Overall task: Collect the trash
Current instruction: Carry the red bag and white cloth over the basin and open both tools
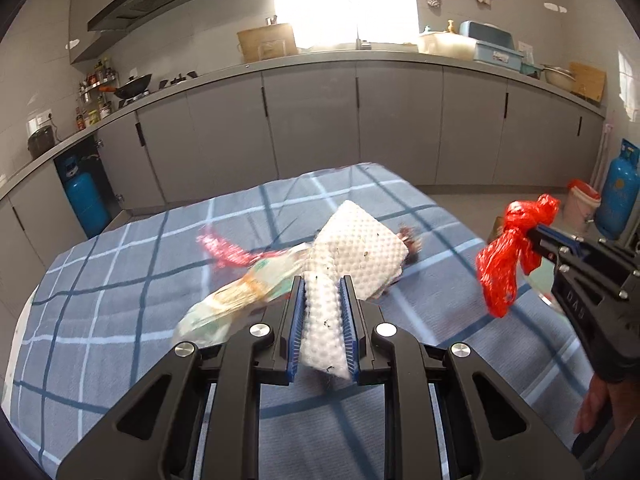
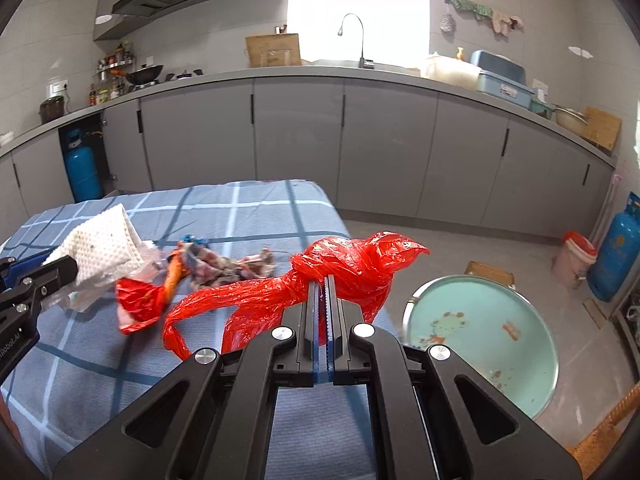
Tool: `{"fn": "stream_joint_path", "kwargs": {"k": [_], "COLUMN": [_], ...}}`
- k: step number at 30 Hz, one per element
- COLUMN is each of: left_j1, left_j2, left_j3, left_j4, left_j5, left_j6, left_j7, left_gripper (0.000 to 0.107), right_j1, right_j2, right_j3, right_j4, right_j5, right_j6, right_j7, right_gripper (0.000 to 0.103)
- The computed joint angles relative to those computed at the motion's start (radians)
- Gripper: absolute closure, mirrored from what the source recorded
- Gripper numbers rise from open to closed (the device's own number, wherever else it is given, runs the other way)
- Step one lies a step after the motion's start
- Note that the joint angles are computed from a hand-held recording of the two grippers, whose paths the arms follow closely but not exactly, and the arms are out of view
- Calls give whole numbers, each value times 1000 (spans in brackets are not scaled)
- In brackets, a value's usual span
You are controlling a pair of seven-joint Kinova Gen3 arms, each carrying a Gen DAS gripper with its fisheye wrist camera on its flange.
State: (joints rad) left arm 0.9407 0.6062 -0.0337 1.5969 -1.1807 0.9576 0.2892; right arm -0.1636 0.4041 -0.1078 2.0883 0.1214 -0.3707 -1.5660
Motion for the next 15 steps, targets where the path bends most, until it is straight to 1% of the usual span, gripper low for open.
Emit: {"fn": "stream_joint_path", "kwargs": {"k": [3, 4, 6, 9, 11, 15], "left_j1": [-11, -11, -12, -9, -4, -19], "left_j2": [27, 33, 54, 96, 118, 171], "left_j3": [3, -1, -8, -24, -39, -47], "left_j4": [-64, -78, -123, -212, -253, -357], "left_j5": [-11, -11, -11, 4, 18, 73], "left_j6": [-30, -41, -70, -102, -127, -188], "left_j7": [-40, -49, -78, -151, -183, -278], "left_gripper": [89, 89, 89, 89, 89, 89], "right_j1": [-12, -38, -52, -47, -55, -28], "right_j2": [3, 4, 11, 21, 29, 43], "right_j3": [36, 71, 102, 123, 153, 167], "right_j4": [-7, -6, -13, -24, -34, -50], "right_j5": [-40, -75, -117, -167, -217, -255], "right_j6": [-2, -9, -13, -14, -13, -2], "right_j7": [14, 37, 64, 76, 90, 86], "right_gripper": [99, 99, 99, 99, 99, 99]}}
